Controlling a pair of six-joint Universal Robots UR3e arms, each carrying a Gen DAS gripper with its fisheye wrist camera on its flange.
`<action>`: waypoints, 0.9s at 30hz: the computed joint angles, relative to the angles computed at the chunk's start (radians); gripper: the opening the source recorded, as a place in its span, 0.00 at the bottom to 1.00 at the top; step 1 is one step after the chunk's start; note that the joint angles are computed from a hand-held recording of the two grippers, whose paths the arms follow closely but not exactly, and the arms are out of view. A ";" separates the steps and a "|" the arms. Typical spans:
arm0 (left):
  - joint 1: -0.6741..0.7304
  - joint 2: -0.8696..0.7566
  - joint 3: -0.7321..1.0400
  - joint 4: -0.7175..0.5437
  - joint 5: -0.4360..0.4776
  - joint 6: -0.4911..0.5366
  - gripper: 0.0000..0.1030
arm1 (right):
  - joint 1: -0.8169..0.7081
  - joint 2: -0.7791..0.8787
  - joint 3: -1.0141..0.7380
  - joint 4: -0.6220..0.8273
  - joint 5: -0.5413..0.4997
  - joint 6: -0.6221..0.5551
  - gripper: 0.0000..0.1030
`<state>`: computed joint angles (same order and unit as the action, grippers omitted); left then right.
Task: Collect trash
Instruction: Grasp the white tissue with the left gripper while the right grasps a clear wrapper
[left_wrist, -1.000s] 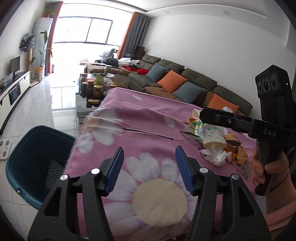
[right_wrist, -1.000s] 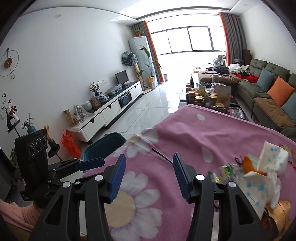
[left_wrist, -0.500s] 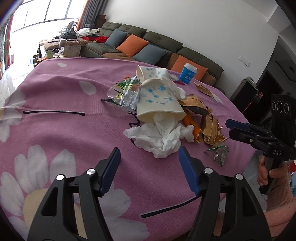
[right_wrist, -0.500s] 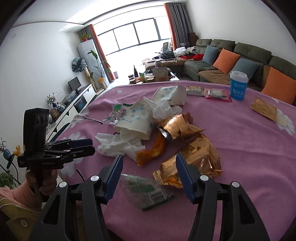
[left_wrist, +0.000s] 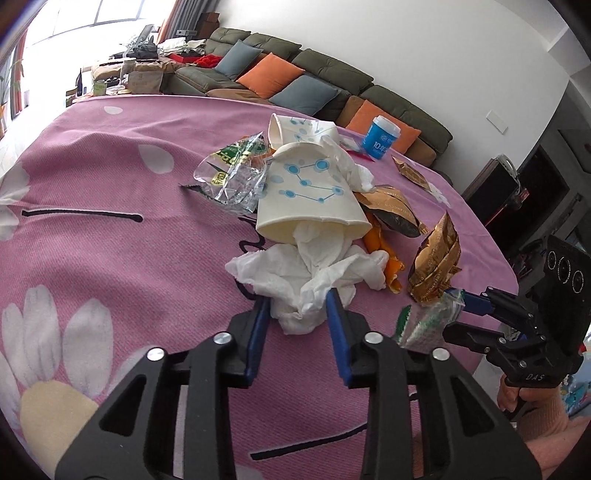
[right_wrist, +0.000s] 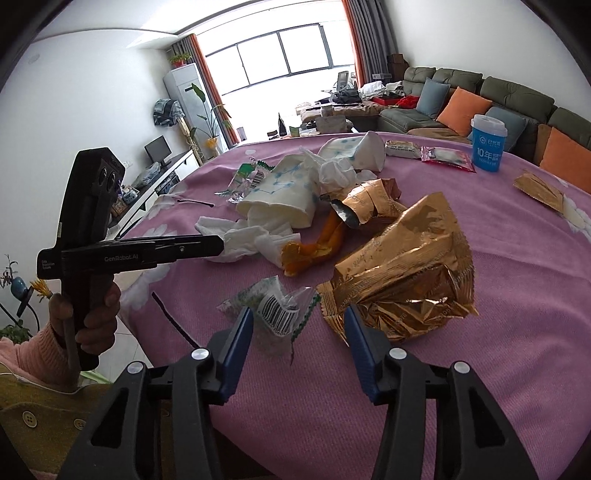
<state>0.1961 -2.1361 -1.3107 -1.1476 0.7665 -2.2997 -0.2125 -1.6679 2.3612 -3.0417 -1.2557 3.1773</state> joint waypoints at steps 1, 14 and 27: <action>0.001 -0.002 0.004 -0.011 -0.003 0.005 0.21 | 0.002 0.003 -0.001 0.000 0.003 -0.001 0.34; 0.078 0.090 -0.093 -0.056 -0.043 0.108 0.07 | -0.024 0.000 -0.009 -0.030 0.115 0.014 0.14; 0.267 0.212 -0.151 -0.182 -0.129 0.262 0.07 | 0.001 0.106 -0.117 -0.112 0.181 0.086 0.15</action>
<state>0.4627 -1.9237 -1.4620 -1.3299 0.6374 -2.0374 -0.2116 -1.5622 2.2441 -3.1538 -1.0751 3.2637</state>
